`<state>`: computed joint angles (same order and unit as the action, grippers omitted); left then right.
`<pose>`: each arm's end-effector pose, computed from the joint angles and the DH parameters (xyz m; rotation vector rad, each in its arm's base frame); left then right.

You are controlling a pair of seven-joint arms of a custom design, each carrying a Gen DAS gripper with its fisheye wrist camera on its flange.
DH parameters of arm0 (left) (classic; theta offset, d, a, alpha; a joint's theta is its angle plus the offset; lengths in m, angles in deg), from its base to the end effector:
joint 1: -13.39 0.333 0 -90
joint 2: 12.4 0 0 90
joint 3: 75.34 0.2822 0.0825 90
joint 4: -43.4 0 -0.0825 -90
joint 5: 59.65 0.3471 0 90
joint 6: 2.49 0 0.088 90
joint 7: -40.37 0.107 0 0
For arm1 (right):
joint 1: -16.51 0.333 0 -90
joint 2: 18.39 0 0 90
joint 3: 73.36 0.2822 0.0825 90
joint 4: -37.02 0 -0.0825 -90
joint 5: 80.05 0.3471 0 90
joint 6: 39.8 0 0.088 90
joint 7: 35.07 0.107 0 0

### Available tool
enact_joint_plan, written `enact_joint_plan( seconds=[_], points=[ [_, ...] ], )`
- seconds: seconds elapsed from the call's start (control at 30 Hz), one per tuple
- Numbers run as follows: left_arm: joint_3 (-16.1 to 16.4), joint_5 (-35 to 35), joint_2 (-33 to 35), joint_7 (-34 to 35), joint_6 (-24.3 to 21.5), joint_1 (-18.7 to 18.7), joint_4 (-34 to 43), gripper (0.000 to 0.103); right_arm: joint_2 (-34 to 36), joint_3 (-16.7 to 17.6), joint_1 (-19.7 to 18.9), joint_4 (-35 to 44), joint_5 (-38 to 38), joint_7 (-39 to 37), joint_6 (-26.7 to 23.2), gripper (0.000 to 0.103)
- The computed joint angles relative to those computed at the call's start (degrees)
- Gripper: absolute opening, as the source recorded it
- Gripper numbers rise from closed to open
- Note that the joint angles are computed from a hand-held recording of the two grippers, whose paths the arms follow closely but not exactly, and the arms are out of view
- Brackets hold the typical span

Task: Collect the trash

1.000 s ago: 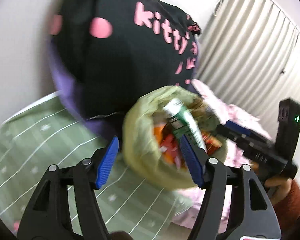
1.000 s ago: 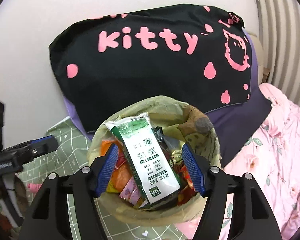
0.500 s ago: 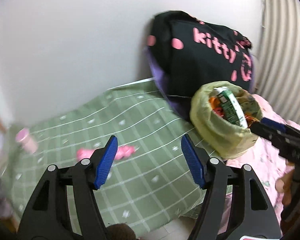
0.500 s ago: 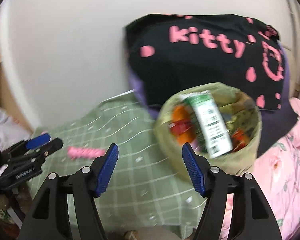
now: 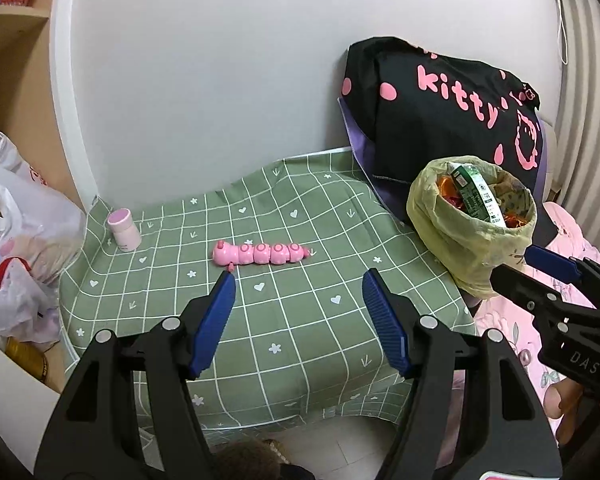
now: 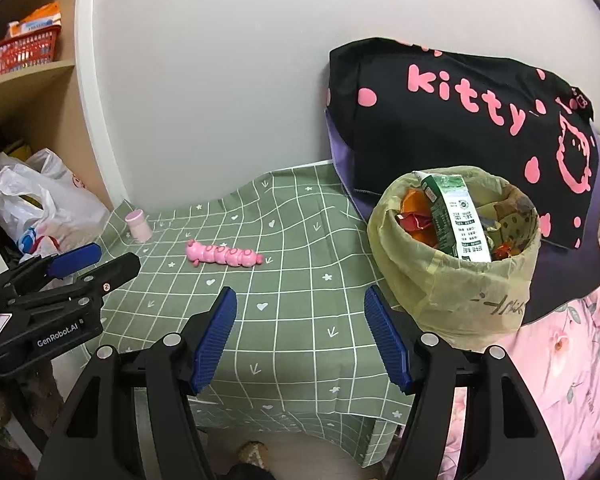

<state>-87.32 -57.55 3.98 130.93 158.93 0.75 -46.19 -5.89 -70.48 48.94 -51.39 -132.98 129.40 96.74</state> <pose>0.5999 -0.2551 0.5796 -1.3033 2.0288 -1.0872 0.5226 0.3565 0.5741 -1.4553 1.7741 -0.8690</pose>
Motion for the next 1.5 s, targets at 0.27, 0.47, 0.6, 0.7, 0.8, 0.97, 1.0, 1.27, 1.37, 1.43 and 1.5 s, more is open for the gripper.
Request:
enact_joint_plan(
  seconds=[0.27,0.47,0.6,0.7,0.8,0.97,1.0,1.27,1.37,1.43,1.5],
  points=[
    [-0.58,-1.01,-1.8,0.54,1.25,0.23,-1.72,0.063,-1.47,0.59,0.73,-0.88,-2.87,2.44,-2.26,0.062],
    [-1.24,-2.89,-2.26,2.1,1.16,0.46,-2.17,0.063,-2.13,1.28,0.72,-1.39,-3.66,3.47,-3.87,0.062],
    [-1.2,-3.18,-2.7,2.26,1.67,0.25,-2.83,0.063,-2.33,1.54,0.74,-1.51,-4.09,4.27,-4.6,0.062],
    [-1.27,-3.4,-2.72,2.63,1.81,0.22,-2.85,0.063,-2.37,1.71,0.72,-1.51,-4.33,4.57,-4.9,0.062],
    [-1.25,-3.52,-2.91,2.66,1.99,0.13,-3.12,0.063,-2.24,1.77,0.72,-1.33,-4.4,4.67,-5.04,0.062],
    [-1.31,-3.78,-2.83,3.1,1.97,0.19,-3.02,0.063,-2.29,1.8,0.66,-1.42,-4.33,4.68,-4.85,0.062],
    [-1.2,-3.66,-2.93,2.86,1.96,0.09,-3.14,0.063,-2.25,1.8,0.68,-1.36,-4.35,4.74,-4.92,0.062],
    [-1.09,-3.36,-3.08,2.56,1.78,-0.14,-3.13,0.063,-2.36,1.85,0.76,-1.63,-4.59,5.43,-5.28,0.062],
    [-1.42,-3.82,-3.07,3.25,1.62,0.11,-3.03,0.063,-2.46,1.89,0.73,-1.82,-4.59,5.52,-5.31,0.062],
    [-1.4,-3.91,-3.02,3.43,1.57,0.08,-2.96,0.063,-2.6,1.94,0.71,-2.03,-4.63,5.63,-5.33,0.062],
    [-1.36,-3.93,-3.05,3.35,1.59,0.03,-3.01,0.063,-2.67,1.98,0.68,-2.13,-4.69,5.74,-5.36,0.062]
  ],
)
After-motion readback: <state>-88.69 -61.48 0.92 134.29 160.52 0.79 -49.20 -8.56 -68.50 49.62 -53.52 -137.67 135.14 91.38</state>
